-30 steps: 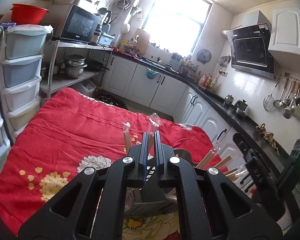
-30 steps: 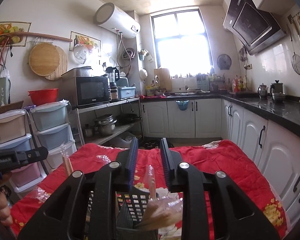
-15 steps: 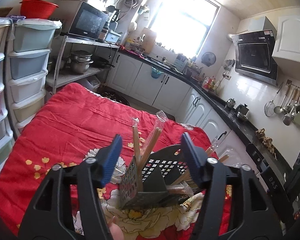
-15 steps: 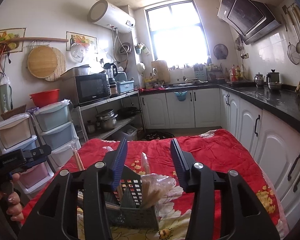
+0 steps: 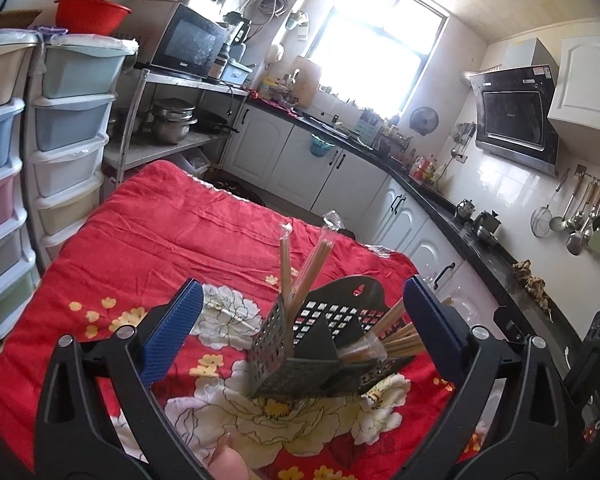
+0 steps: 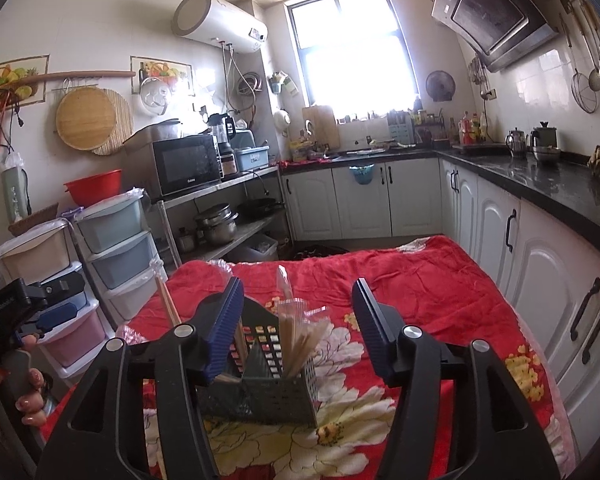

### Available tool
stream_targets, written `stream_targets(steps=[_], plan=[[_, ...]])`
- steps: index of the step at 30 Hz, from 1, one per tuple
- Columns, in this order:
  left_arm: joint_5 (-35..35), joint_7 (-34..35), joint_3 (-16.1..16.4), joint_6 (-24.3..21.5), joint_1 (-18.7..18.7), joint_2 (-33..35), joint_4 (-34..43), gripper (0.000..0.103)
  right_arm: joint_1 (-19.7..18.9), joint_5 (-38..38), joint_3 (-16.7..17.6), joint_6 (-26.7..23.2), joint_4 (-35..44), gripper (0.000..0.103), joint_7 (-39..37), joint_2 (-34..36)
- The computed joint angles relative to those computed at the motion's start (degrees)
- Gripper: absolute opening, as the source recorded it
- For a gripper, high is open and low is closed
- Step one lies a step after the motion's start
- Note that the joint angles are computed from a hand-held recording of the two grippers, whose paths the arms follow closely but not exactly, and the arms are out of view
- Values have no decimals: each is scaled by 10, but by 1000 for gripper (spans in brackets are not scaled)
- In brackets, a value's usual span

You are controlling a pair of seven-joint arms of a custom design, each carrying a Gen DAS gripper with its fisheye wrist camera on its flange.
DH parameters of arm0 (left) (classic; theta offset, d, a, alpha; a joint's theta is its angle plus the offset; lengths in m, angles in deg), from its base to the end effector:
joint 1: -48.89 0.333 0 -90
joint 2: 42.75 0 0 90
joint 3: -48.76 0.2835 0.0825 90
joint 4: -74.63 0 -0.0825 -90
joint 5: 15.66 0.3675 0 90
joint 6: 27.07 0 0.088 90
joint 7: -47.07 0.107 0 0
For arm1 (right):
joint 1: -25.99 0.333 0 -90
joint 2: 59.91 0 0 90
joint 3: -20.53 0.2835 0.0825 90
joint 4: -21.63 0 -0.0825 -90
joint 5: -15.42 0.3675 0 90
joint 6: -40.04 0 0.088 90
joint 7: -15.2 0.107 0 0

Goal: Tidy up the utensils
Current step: 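Move both open tools back from the caddy toward the chopstick pile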

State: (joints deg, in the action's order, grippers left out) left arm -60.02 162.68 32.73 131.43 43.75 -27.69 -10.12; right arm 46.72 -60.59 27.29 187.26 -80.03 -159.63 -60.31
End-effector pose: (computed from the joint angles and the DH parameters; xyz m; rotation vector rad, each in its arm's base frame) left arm 0.6370 -0.1864 0.6152 -1.5572 1.8849 -1.5879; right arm 0.5186 0.2876 0.6031 -1.1941 1.6019 -1.0000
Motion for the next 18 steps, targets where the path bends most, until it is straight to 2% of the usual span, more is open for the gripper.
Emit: stream_targets(steps=[18], plan=[[-51,25,13,-1,1,-50,-78,92,1,37,17,-7,-43,64,-24,-28]])
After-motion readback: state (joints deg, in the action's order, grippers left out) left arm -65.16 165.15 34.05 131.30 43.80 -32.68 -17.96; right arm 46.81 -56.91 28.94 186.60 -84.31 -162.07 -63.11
